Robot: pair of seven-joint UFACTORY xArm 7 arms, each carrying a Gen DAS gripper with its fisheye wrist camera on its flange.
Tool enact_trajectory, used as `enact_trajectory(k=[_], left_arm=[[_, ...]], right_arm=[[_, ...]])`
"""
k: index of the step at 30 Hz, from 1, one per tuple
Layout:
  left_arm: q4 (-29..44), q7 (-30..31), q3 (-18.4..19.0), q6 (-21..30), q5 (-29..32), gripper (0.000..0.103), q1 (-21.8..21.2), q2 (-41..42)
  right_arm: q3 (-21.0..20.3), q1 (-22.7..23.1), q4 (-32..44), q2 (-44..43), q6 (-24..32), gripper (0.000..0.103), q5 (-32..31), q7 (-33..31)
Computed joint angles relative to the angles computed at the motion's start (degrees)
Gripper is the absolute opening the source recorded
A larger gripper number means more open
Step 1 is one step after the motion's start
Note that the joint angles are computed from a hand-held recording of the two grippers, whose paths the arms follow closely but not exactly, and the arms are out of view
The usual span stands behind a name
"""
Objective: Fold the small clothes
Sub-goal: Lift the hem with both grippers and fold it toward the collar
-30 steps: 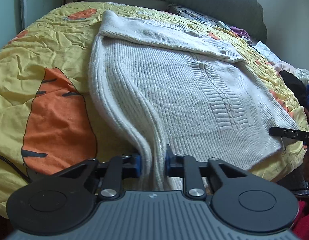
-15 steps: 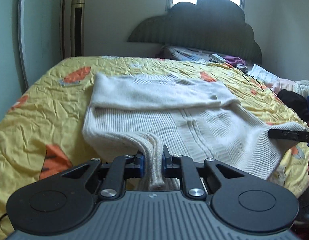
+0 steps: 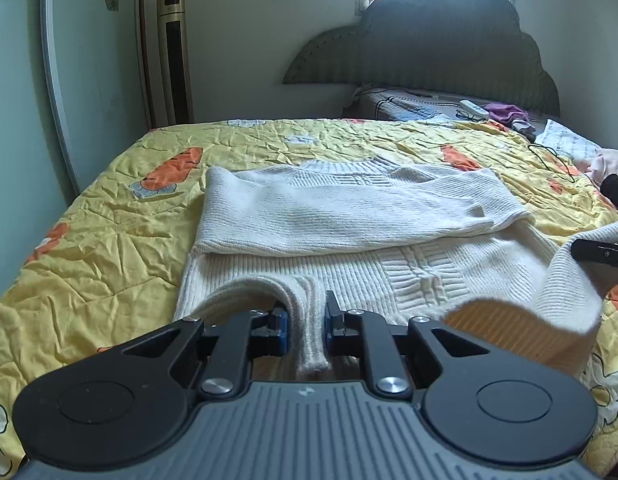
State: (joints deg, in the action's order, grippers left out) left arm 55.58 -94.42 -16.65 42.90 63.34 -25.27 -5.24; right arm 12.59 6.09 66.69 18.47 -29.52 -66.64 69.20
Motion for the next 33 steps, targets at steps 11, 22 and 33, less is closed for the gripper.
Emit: enact_trajectory(k=[11,22,33], left_arm=[[4.8,0.6,2.1,2.6,2.3,0.016,0.1,3.7],[9.8,-2.0,3.7,10.2,8.5,0.016,-1.8,8.0],[18.0,-2.0,8.1,12.4,14.4,0.016,-2.5,14.8]], right_arm=[[2.9,-0.6,4.2,3.8,4.6,0.012,6.3,-8.3],[4.4,0.3,8.4,7.4,7.7,0.012,18.0,-22.6],[10.2,-1.1,21.7,17.1,13.9,0.012,24.6,-33.8]])
